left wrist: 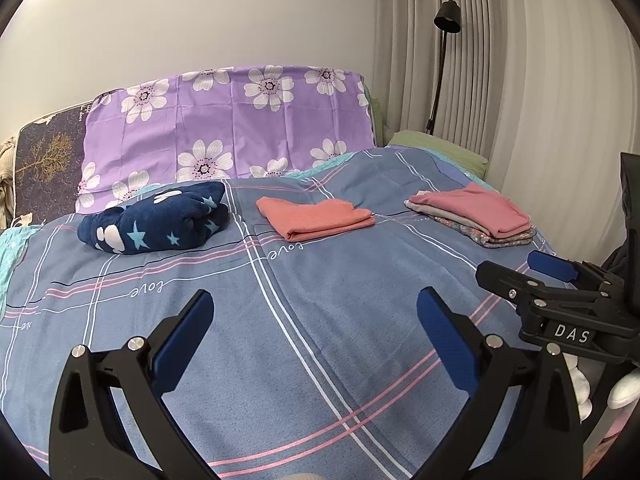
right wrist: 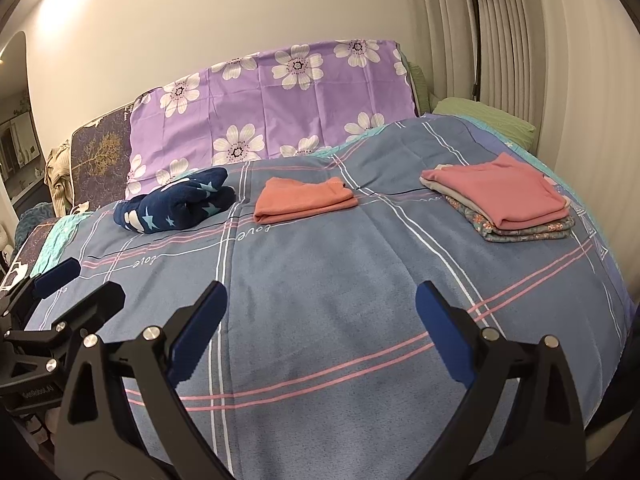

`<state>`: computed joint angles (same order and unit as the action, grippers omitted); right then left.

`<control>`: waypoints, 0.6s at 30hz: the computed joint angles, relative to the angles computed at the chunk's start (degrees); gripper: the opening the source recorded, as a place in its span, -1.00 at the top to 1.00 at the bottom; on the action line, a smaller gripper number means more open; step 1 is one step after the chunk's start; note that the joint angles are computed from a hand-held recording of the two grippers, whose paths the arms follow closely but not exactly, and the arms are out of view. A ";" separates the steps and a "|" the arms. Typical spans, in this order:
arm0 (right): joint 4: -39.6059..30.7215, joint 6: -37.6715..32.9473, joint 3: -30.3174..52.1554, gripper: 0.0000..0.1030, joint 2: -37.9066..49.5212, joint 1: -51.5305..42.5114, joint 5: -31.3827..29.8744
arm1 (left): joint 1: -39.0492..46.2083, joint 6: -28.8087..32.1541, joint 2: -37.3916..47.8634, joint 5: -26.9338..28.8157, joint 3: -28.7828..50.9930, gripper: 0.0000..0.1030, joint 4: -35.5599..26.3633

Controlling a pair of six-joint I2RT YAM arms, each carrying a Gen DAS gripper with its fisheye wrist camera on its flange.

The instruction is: Fold small clothes

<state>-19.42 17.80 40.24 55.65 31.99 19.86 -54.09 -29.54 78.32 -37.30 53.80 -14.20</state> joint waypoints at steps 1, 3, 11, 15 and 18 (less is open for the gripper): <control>-0.06 0.06 0.08 -0.88 0.13 0.02 0.04 | -0.01 -0.10 0.07 -0.01 0.08 -0.97 -0.09; -0.26 0.03 0.01 -0.88 0.09 -0.33 -0.23 | 0.20 -0.17 -0.06 0.14 0.00 -0.97 -0.34; 0.25 -0.56 -0.46 -0.88 0.48 -1.05 -0.98 | 0.55 0.38 -0.70 0.33 -0.82 -0.97 -0.14; 0.68 -0.81 -0.12 -0.89 1.38 -1.17 -1.10 | 0.56 0.29 -0.67 0.29 -0.86 -0.97 -0.15; 0.73 -0.84 -0.20 -0.90 1.46 -1.14 -1.04 | 0.99 0.47 -0.94 0.73 -1.28 -0.97 -0.09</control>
<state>-18.69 16.96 40.04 57.11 30.85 18.83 -53.10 -29.07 77.38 -36.57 52.52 -14.29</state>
